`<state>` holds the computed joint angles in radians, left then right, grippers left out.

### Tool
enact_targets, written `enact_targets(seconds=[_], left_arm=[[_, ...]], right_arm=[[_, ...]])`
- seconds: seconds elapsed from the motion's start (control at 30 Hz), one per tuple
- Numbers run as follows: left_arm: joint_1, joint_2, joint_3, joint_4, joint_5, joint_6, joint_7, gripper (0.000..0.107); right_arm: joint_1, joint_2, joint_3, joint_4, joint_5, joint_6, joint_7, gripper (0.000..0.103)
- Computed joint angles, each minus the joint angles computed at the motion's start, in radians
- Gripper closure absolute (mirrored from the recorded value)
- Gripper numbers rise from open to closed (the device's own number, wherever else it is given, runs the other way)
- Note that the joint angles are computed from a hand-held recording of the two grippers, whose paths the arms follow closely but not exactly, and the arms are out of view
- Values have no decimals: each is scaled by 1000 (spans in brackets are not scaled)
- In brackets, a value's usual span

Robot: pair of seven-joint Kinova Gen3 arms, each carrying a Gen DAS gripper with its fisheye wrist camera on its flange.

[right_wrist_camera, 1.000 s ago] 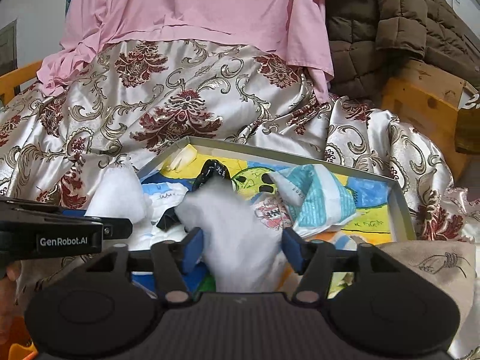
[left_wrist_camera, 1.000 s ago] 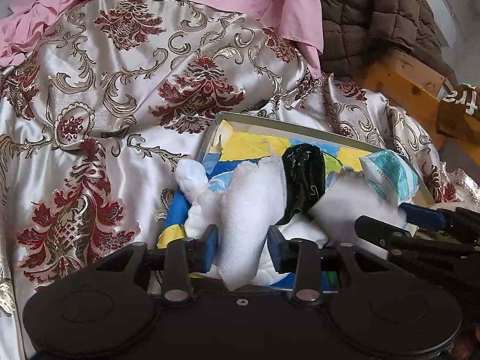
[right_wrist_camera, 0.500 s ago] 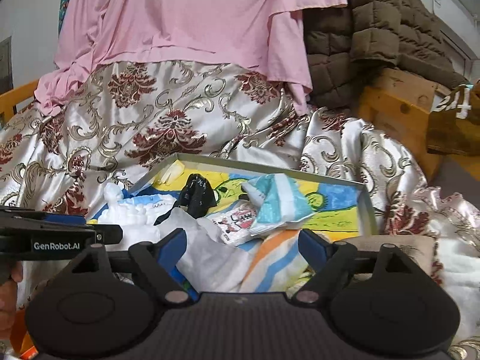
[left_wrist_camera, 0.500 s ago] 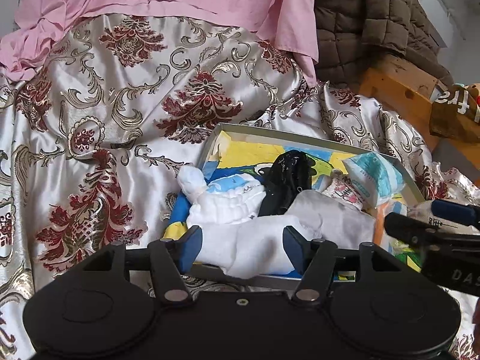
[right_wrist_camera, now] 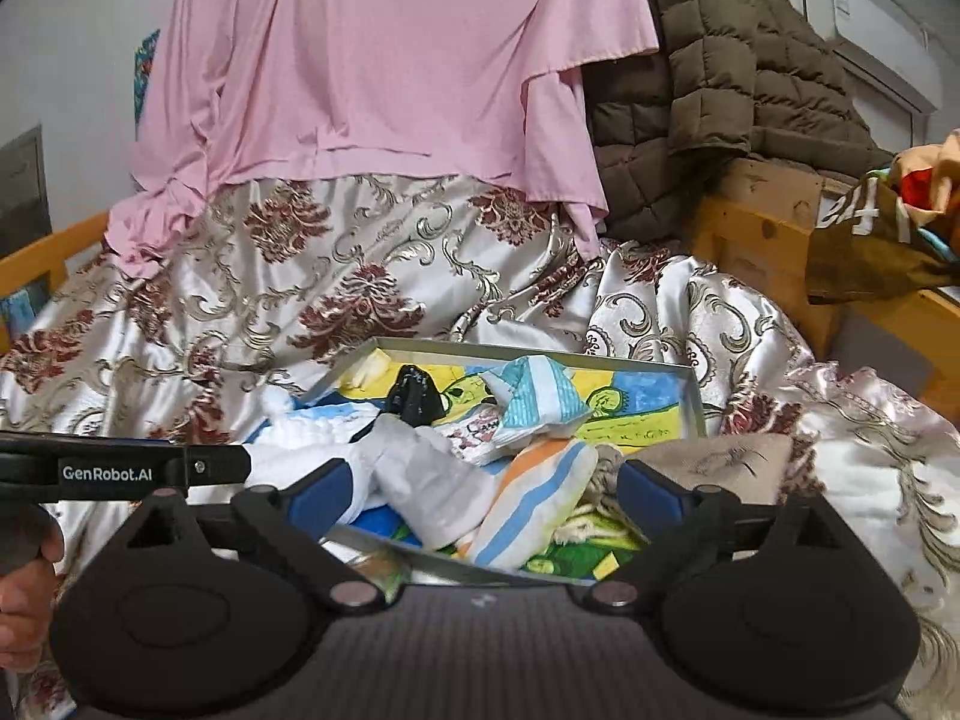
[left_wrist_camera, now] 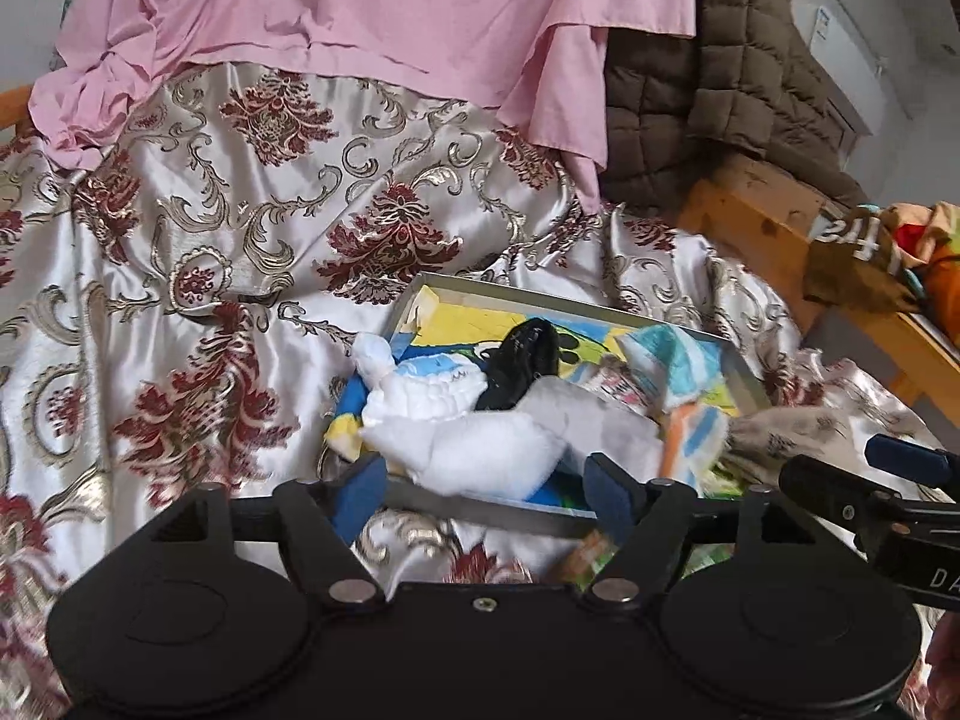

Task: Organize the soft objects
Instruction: 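Lift both open tools away from the tray back toward the pile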

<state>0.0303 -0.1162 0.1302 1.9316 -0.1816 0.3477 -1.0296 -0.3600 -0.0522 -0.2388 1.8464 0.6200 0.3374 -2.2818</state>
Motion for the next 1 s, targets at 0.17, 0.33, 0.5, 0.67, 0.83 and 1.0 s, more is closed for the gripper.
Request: enact_targets(seconds=[0.17, 0.33, 0.5, 0.67, 0.83, 1.0], left_arm=[[3, -118, 16, 66, 24, 21, -10, 18], [30, -220, 7, 111, 78, 53, -88, 6], [13, -320, 54, 145, 88, 103, -142, 5], [-46, -426, 134, 190, 89, 133, -131, 5], [-121, -537, 223, 238, 87, 160, -90, 5], [-206, -647, 309, 269, 98, 198, -46, 5]], right_arm=[[8, -101, -3, 77, -112, -17, 75, 0], [92, -190, -107, 129, -129, 26, 65, 0], [204, -302, -204, 213, -162, -14, 33, 0], [296, -434, -248, 327, -224, -134, 26, 0], [391, -553, -321, 409, -280, -206, 52, 0], [439, -655, -386, 473, -348, -232, 91, 0]])
